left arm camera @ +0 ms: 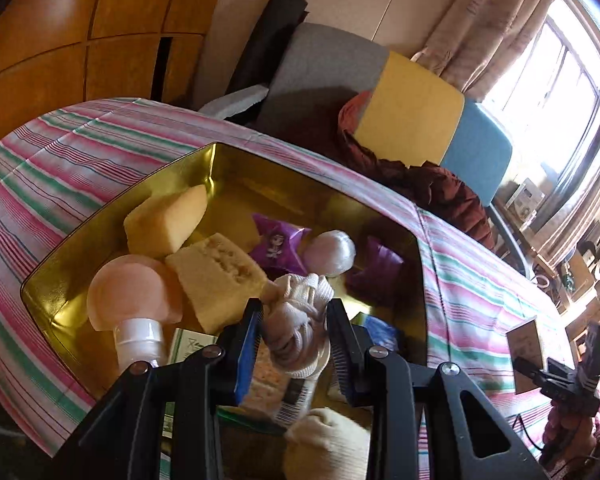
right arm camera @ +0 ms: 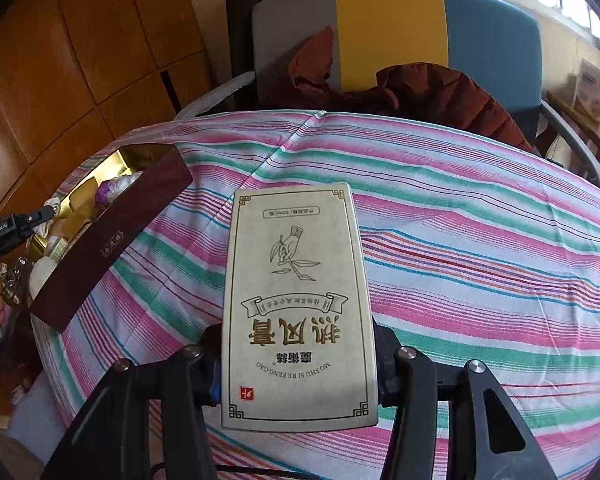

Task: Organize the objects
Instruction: 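Lower the knotted cloth into the gold tray and open the left tool, then lower the tea box into the tray corner and open the right tool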

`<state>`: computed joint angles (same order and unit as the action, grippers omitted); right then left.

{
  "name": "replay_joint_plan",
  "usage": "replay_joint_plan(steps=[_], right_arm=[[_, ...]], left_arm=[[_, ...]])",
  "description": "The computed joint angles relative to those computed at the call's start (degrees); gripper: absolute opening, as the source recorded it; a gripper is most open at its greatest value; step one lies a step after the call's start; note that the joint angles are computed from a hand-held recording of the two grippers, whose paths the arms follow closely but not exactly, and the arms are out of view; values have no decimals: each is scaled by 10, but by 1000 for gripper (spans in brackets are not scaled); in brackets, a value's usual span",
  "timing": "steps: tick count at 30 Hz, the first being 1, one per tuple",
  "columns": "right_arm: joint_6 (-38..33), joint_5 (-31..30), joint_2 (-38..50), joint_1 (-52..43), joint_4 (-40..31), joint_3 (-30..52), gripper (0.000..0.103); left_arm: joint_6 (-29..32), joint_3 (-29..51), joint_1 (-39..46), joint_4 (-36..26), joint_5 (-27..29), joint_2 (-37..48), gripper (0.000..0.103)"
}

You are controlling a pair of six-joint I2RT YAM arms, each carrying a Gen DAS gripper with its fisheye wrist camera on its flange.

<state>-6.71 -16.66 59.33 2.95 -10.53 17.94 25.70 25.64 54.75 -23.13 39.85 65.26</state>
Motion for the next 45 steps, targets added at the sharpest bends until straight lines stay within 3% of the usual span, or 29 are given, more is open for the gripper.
replay_joint_plan(steps=[4,12,18,24,32,38,45], right_arm=[[22,23,-29,37,-20,2,52],[92,71,-53,137,-46,19,52],[133,133,-10,258,-39,69,52],[155,180,90,364,-22,160,52],[133,189,297,431,-47,370,52],[89,198,477,450,-131,596,52],[24,234,691,465,-269,890,52]], left_arm=[[-13,0,-5,23,-28,24,49],[0,-37,40,43,-24,-16,52],[60,-37,106,-11,41,-25,52],[99,-34,131,-75,77,-41,53],[134,-33,154,-116,90,-51,53],[184,-15,188,-140,100,-12,53],[201,12,218,-138,113,33,53]])
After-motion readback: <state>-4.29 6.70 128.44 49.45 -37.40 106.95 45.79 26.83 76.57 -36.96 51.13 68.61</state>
